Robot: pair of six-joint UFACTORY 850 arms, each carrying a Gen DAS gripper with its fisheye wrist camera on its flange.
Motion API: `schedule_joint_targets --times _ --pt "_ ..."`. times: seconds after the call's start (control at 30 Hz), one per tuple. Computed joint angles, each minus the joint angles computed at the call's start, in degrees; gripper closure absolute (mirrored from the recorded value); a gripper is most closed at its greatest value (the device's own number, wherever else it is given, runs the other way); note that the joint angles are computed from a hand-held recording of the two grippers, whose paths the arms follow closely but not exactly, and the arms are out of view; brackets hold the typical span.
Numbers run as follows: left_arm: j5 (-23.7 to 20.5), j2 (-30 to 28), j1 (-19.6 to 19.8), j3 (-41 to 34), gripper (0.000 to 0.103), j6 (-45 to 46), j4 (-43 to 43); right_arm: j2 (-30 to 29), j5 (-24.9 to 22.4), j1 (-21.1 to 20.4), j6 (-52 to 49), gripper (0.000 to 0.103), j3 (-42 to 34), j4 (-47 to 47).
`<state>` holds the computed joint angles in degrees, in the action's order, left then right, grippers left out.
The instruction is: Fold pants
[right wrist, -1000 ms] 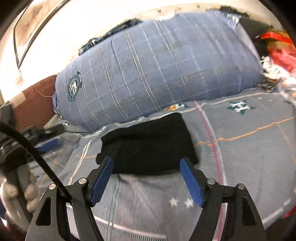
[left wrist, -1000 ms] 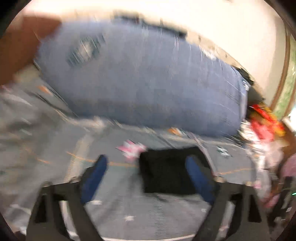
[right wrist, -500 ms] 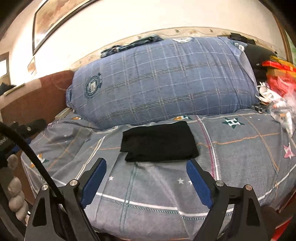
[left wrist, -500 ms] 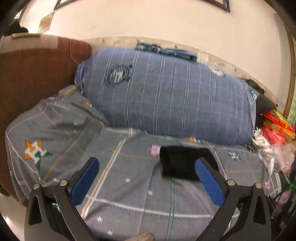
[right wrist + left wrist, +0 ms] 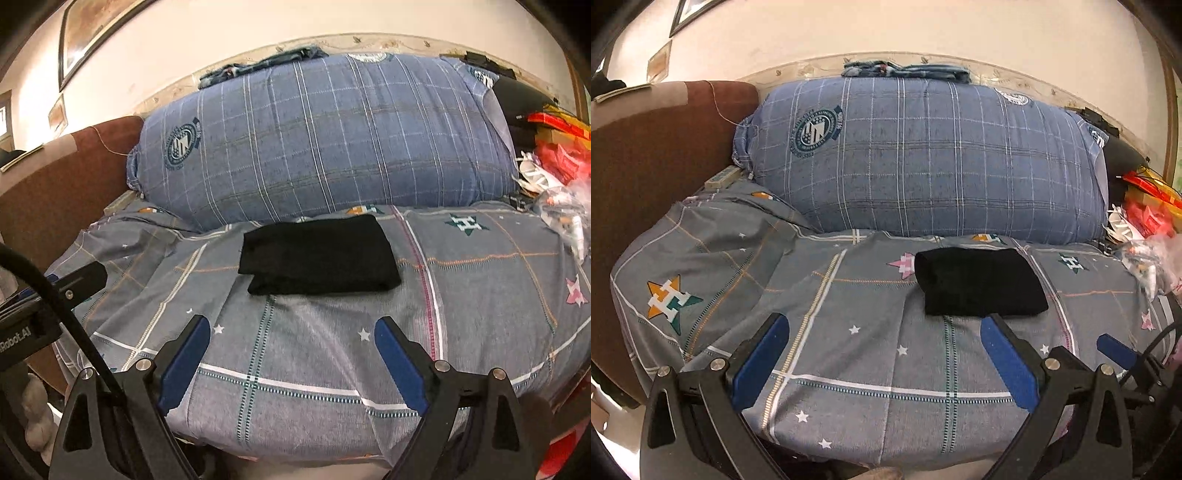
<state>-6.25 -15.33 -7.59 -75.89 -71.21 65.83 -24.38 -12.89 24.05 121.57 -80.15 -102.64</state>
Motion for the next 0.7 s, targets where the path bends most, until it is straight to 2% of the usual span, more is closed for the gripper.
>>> schedule_joint_targets --times 0.1,0.27,0.47,0.57,0.7 --pt "-0.4 -0.4 -0.3 -0.4 0.000 7.5 -7.1 -0.5 0.7 -0.4 -3.4 0.009 -0.3 4.5" --pt "-1.4 -0.8 -0.9 -0.6 0.000 9.9 -9.1 -0.7 1.5 -0.9 -5.5 0.009 -0.3 7.5" --pt "-1.6 -1.1 -1.0 -0.9 0.000 19.2 -18.3 -1.0 1.6 -0.8 -9.0 0.009 -0.6 10.8" --pt "-1.7 -1.5 -0.8 -1.4 0.000 30.0 -29.3 -1.2 1.7 -0.9 -11.0 0.009 -0.9 12.7" --pt "-2.4 -2.2 -0.6 -1.9 0.000 38.3 -37.8 -1.5 1.7 -0.9 -13.3 0.009 -1.1 15.2"
